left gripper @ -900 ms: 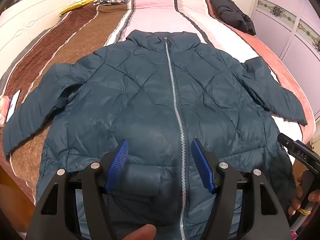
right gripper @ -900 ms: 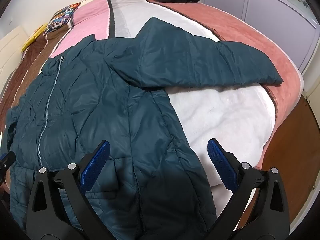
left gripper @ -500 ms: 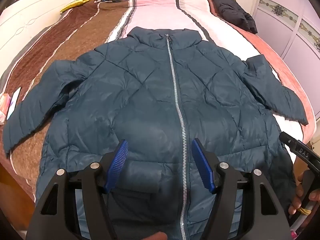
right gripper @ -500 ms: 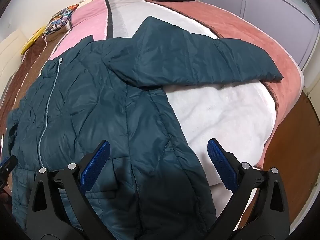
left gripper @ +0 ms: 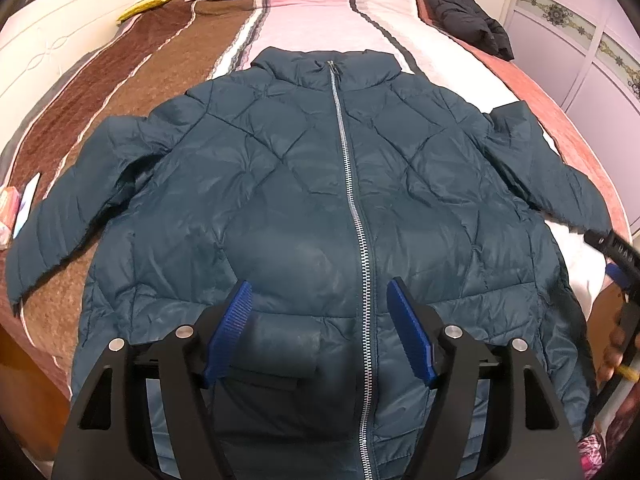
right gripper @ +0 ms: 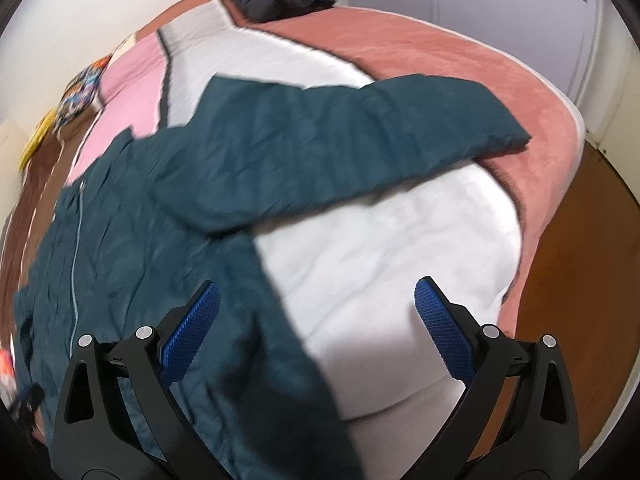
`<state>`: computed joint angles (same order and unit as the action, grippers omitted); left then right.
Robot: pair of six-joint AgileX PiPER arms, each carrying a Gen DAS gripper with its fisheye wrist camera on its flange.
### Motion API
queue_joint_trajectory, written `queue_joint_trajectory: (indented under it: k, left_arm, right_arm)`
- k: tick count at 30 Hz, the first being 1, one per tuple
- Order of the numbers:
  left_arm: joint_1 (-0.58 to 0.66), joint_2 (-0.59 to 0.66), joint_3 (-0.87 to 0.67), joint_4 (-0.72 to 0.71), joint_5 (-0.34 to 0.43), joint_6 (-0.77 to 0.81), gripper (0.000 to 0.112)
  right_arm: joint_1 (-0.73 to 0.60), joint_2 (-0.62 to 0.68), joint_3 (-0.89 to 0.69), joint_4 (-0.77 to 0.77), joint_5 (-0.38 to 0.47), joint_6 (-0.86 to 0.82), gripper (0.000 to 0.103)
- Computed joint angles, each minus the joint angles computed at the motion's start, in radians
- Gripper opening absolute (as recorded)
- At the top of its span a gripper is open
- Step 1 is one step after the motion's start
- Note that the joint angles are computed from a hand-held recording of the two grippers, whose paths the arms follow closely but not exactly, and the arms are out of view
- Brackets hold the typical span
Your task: Fold large clothes
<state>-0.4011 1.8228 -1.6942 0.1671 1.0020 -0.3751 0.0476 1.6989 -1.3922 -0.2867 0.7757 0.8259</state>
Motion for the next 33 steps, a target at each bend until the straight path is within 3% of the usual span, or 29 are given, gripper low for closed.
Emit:
queue_joint_trajectory:
  k: [6,11,15,23,26,28,31,33]
  left_arm:
    - [-0.007,0.010,-0.024,0.020,0.014,-0.002,0.069]
    - [-0.012,0.014,-0.038,0.039,0.021,0.001,0.069]
    - [-0.020,0.026,-0.054,0.054,0.041,-0.001,0.070]
    - [-0.019,0.021,-0.049,0.053,0.042,0.009,0.070]
    - [-0.013,0.019,-0.046,0.044,0.042,0.012,0.070]
    - [-0.008,0.017,-0.043,0.039,0.042,0.015,0.070]
    - [0.001,0.008,-0.033,0.033,0.036,0.017,0.070]
    - [0.005,0.004,-0.033,0.030,0.035,0.010,0.070]
  right_arm:
    - [-0.179,0.014,-0.016,0.181,-0.068,-0.137,0.097]
    - [-0.346,0.069,-0.041,0.478,-0.099,-0.333,0.081]
    - [-0.424,0.113,-0.047,0.619,-0.111,-0.403,0.072]
    - [-0.507,0.193,-0.072,0.763,-0.142,-0.435,0.060]
    - [-0.512,0.212,-0.084,0.754,-0.171,-0.395,0.047]
    - [-0.523,0.228,-0.106,0.742,-0.179,-0.370,0.029]
    - [-0.522,0.236,-0.133,0.718,-0.184,-0.337,0.010]
    - [-0.503,0.226,-0.160,0.659,-0.185,-0.314,0.008]
